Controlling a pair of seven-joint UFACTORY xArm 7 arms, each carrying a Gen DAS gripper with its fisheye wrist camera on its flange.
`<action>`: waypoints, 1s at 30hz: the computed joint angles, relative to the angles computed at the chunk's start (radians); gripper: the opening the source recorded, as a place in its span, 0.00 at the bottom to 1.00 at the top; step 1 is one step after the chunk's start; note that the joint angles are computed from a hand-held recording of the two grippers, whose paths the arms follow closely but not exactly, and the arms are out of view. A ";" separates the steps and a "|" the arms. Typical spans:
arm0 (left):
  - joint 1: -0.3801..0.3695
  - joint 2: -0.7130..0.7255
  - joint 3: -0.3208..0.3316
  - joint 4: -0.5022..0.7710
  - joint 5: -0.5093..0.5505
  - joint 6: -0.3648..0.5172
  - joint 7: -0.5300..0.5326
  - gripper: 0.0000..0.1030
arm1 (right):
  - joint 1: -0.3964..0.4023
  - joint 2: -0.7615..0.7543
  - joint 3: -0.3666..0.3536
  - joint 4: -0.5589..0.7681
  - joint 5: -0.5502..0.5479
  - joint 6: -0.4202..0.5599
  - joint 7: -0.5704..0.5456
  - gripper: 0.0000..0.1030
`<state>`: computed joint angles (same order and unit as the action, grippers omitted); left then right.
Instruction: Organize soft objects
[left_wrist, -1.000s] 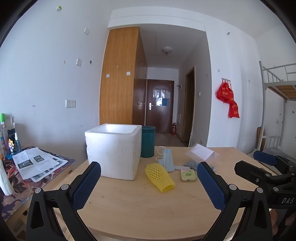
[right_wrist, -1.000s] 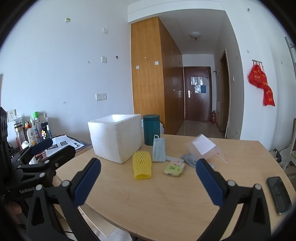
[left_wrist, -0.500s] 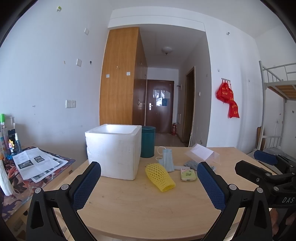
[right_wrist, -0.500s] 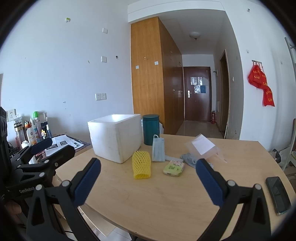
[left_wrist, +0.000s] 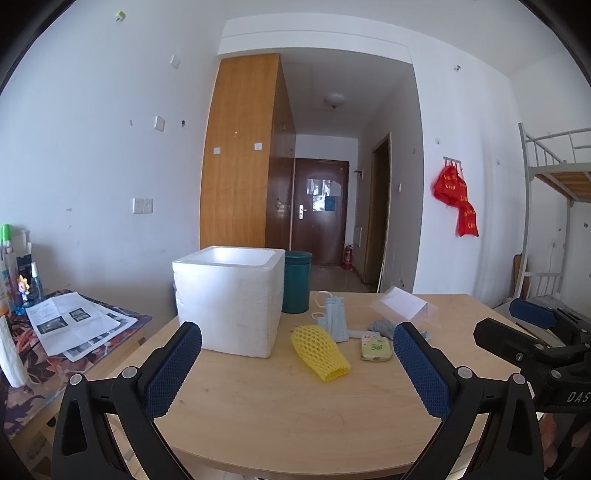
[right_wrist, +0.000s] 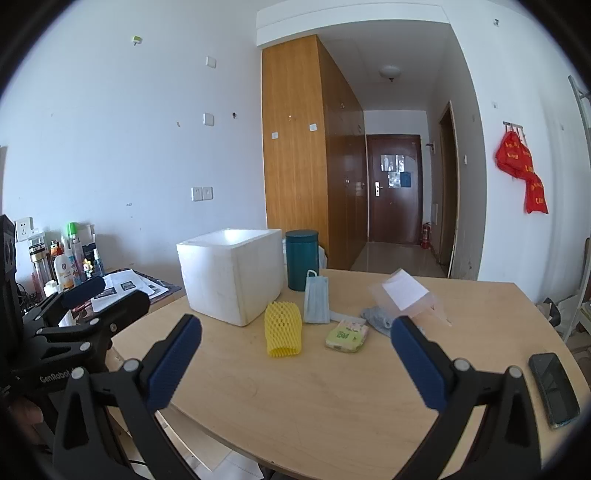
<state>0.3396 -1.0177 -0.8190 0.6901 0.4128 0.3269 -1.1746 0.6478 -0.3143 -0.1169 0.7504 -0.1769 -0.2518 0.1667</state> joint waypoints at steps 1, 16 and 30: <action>-0.001 -0.001 0.001 -0.001 0.001 -0.001 0.000 1.00 | -0.006 0.000 0.006 0.001 0.001 0.001 0.000 1.00; -0.014 -0.011 0.006 -0.008 0.001 0.002 0.000 1.00 | -0.029 0.002 0.034 0.000 0.002 0.000 -0.007 1.00; -0.006 0.053 0.014 0.011 0.003 -0.017 0.013 1.00 | 0.020 0.031 -0.023 0.034 -0.005 0.024 -0.023 1.00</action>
<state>0.3335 -0.9644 -0.8047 0.7007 0.4162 0.3094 -1.1614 0.6682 -0.2829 -0.1397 0.7842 -0.1815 -0.2282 0.1439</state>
